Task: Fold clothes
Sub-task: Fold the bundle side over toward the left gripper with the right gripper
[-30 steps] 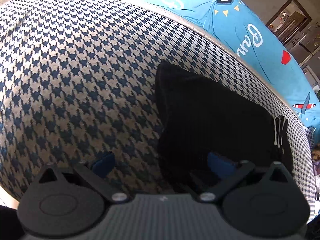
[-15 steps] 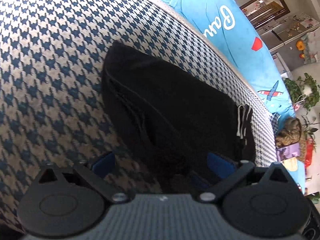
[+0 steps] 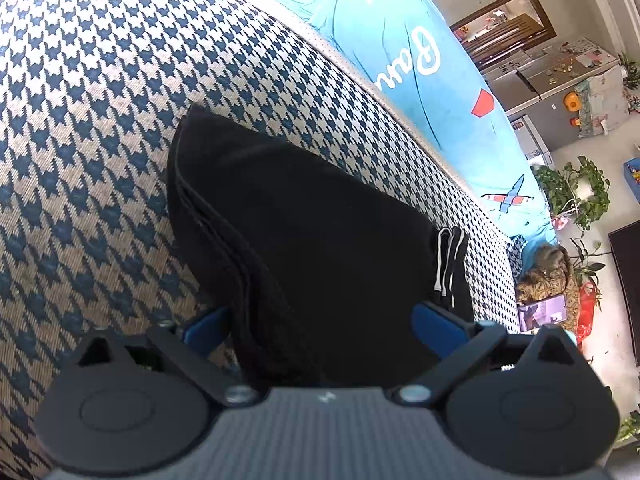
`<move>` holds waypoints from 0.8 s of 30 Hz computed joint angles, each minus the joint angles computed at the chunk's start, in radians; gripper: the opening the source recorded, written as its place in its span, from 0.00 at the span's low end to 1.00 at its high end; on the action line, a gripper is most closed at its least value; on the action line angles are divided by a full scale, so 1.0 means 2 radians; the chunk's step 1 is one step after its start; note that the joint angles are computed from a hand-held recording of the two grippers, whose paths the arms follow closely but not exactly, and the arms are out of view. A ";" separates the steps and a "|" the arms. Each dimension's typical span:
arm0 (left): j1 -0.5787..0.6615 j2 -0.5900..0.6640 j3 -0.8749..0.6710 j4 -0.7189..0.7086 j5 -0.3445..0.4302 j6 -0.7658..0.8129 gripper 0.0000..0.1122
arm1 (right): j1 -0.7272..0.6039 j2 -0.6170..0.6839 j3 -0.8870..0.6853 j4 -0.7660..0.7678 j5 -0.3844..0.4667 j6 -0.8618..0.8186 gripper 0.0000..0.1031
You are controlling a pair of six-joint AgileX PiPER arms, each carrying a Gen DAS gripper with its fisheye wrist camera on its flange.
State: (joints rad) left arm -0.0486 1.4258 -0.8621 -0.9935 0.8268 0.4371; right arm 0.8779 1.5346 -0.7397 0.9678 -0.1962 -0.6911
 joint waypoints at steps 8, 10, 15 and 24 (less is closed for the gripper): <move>-0.001 0.004 -0.016 0.026 0.001 -0.018 0.91 | 0.020 0.066 -0.042 0.087 -0.067 -0.156 0.26; 0.000 0.006 -0.023 0.050 -0.004 -0.034 0.91 | 0.015 0.073 -0.048 0.101 -0.072 -0.166 0.10; 0.014 0.047 -0.058 0.071 0.010 -0.057 0.91 | 0.025 0.053 -0.025 0.068 -0.109 -0.123 0.06; 0.016 0.113 -0.114 0.060 -0.003 -0.047 0.91 | 0.066 0.019 0.000 0.108 -0.158 -0.147 0.06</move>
